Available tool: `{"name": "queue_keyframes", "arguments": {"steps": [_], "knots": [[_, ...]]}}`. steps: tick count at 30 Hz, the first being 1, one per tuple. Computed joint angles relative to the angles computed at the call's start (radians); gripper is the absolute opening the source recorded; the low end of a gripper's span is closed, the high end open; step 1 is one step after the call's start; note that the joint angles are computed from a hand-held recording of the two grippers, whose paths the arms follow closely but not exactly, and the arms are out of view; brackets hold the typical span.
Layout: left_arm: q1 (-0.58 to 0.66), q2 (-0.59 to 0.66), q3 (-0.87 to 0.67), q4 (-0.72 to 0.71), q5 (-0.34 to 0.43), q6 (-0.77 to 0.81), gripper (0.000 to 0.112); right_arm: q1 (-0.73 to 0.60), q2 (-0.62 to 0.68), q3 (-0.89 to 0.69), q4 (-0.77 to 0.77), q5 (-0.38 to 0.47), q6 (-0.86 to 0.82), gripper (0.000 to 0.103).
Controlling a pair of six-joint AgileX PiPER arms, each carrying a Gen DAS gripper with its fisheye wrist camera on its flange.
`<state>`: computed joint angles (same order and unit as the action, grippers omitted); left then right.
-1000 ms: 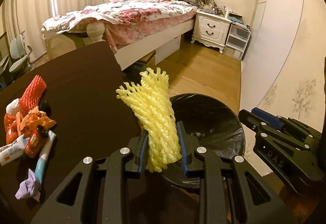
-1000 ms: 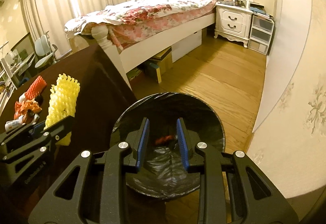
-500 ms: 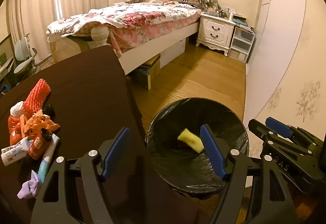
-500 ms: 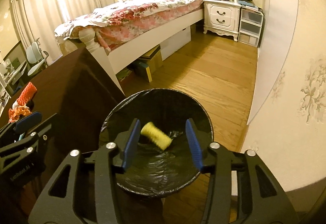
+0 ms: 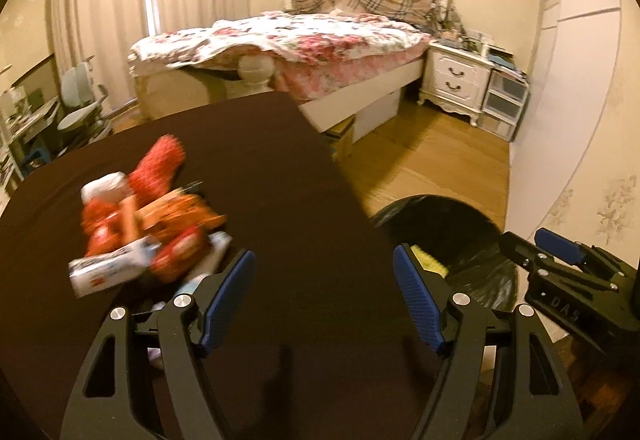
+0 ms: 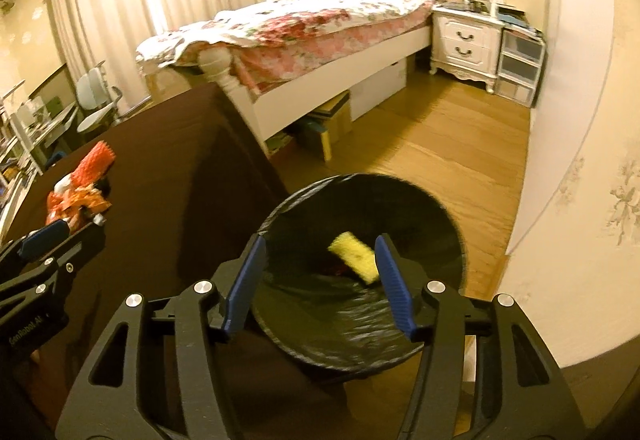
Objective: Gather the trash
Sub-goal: 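Return the left tool to the table and grasp the lavender cloth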
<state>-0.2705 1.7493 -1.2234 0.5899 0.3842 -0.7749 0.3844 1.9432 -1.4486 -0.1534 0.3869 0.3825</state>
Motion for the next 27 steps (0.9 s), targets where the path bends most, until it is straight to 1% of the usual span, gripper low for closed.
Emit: {"name": "queue_keyframes", "arguments": {"steps": [7,14,19,24,27], "knots": [[0.085,-0.119,0.166,0.061,-0.018,-0.075,0.072,0.085,0.008,-0.02,0.048,0.024,-0.042,0.056],[0.178,-0.167,0.259,0.015,-0.041,-0.035,0.072,0.16,0.041,-0.079,0.079,0.069,-0.081,0.057],[0.222,-0.156,0.266,-0.101,-0.063,0.095,0.072,0.193,0.07,-0.121,0.079,0.1,-0.091,0.057],[0.256,-0.12,0.239,-0.287,-0.07,0.296,0.072,0.207,0.089,-0.15,0.071,0.122,-0.088,0.057],[0.279,-0.108,0.235,-0.397,-0.073,0.41,0.063,0.215,0.1,-0.165,0.063,0.13,-0.081,0.057]]}}
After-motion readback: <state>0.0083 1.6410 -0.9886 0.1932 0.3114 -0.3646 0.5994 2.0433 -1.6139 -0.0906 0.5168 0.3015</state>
